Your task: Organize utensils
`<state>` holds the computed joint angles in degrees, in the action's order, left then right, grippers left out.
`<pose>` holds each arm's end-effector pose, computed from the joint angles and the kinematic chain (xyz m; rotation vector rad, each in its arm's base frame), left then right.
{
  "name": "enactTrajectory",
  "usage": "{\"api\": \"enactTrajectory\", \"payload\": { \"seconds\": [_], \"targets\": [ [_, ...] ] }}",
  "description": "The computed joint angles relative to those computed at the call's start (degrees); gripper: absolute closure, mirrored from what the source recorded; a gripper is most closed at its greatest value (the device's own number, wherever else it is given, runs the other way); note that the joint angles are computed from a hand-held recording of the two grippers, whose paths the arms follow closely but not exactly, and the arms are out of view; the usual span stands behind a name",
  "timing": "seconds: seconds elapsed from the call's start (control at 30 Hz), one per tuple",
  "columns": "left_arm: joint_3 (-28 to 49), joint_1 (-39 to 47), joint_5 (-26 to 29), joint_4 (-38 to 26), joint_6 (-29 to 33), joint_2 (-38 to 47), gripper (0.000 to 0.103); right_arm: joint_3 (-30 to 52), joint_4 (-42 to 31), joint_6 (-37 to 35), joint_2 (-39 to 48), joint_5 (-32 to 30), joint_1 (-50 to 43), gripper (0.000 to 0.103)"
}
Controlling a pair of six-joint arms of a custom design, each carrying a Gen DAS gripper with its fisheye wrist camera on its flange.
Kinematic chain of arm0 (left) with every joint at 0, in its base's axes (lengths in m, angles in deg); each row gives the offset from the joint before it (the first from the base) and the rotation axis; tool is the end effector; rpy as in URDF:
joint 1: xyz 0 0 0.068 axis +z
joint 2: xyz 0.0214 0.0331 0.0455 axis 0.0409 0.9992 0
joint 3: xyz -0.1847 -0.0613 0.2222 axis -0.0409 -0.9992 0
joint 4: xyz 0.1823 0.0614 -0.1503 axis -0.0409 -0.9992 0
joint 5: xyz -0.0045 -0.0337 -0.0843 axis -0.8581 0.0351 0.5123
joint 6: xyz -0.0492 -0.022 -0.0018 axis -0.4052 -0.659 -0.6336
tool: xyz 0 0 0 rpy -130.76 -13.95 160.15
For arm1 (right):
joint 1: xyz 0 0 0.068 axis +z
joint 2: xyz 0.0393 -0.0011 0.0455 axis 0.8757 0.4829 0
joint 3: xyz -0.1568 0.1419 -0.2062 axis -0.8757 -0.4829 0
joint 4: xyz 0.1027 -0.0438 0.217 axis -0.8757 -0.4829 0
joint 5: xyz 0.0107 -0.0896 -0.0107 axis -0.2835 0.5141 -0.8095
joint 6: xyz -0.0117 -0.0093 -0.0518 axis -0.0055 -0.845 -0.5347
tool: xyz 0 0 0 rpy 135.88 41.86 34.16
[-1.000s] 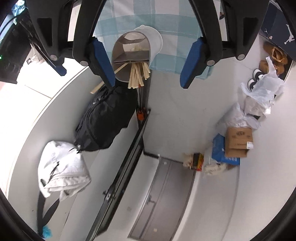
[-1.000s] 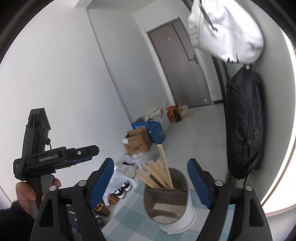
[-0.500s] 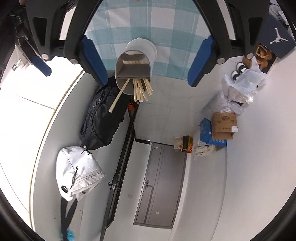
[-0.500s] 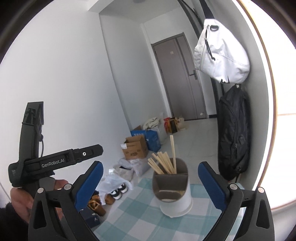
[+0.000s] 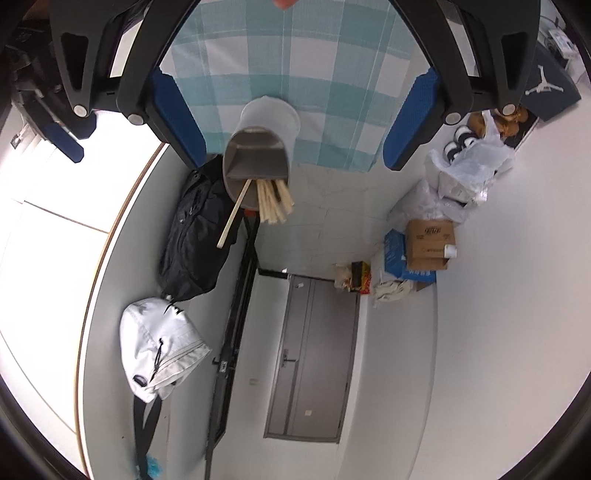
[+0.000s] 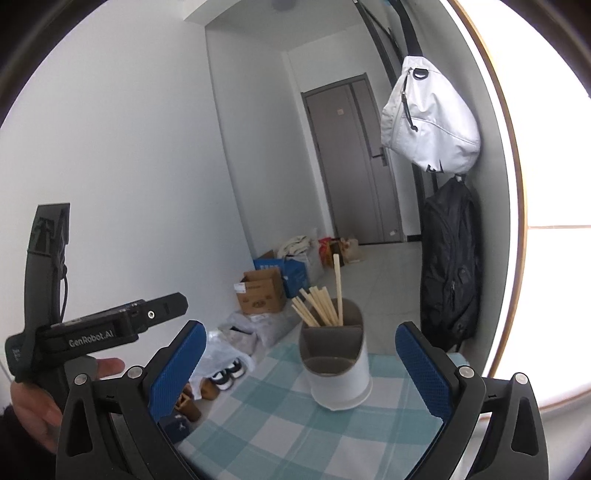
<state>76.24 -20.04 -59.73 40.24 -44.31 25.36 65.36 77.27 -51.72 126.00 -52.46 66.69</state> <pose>0.2578 -0.0946 0.3833 -0.1568 2.0611 -0.1515 0.2993 0.0460 0.3913 -0.3780 1.8684 0.5651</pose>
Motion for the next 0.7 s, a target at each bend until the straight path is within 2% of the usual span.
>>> {"api": "enactTrajectory", "payload": {
  "seconds": [0.27, 0.7],
  "targets": [
    [-2.80, -2.42, -2.03, 0.47, -1.23, -1.01, 0.009, -2.95, 0.93, 0.13, -1.13, -0.53, -0.69, 0.000],
    [-3.04, -3.61, -3.33, 1.08, -1.78, -0.68, 0.009, -4.53, 1.63, 0.82, -1.73, -1.03, -1.75, 0.000]
  ]
}}
